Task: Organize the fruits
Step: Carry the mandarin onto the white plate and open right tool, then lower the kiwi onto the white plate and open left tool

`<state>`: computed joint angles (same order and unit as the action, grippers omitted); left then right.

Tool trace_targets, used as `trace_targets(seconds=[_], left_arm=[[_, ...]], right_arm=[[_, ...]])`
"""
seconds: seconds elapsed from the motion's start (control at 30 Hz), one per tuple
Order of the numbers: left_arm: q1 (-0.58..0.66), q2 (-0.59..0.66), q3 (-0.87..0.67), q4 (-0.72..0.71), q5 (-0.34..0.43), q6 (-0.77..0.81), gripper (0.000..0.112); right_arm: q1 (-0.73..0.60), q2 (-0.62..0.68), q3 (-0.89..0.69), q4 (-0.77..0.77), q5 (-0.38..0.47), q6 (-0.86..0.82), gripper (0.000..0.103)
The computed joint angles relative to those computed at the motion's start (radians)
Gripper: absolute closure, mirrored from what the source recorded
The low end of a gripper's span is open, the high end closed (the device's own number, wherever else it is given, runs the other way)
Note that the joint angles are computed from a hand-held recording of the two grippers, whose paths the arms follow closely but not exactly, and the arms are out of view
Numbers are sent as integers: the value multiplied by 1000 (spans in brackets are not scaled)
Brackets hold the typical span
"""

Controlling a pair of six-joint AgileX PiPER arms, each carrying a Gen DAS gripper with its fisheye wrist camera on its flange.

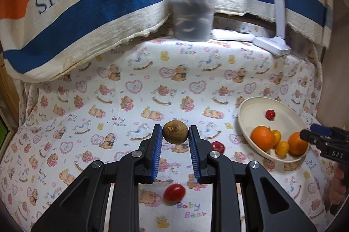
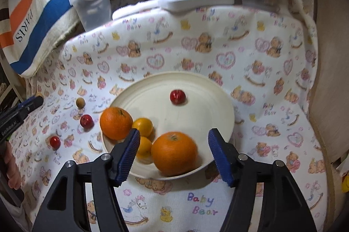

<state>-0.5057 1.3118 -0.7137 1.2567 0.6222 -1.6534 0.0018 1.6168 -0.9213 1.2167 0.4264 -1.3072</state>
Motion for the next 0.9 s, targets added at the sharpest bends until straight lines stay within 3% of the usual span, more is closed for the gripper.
trace_targets(seconds=[0.07, 0.17, 0.4, 0.57, 0.73, 0.9], left_arm=[[-28, 0, -8, 13, 2, 0, 89], [-19, 27, -80, -88, -70, 135, 89], [-128, 201, -380, -270, 77, 405, 89], [-106, 309, -479, -543, 11, 631, 89], [-113, 395, -510, -702, -26, 759, 89], [-131, 417, -530, -728, -14, 768, 89]], right_arm=[[-4, -27, 19, 50, -16, -49, 37], [-12, -56, 38, 122, -37, -117, 37], [-102, -40, 5, 112, 49, -83, 37], [-146, -18, -25, 80, 99, -35, 37], [-177, -22, -38, 63, 155, -3, 37], [-182, -21, -42, 50, 157, 22, 37]])
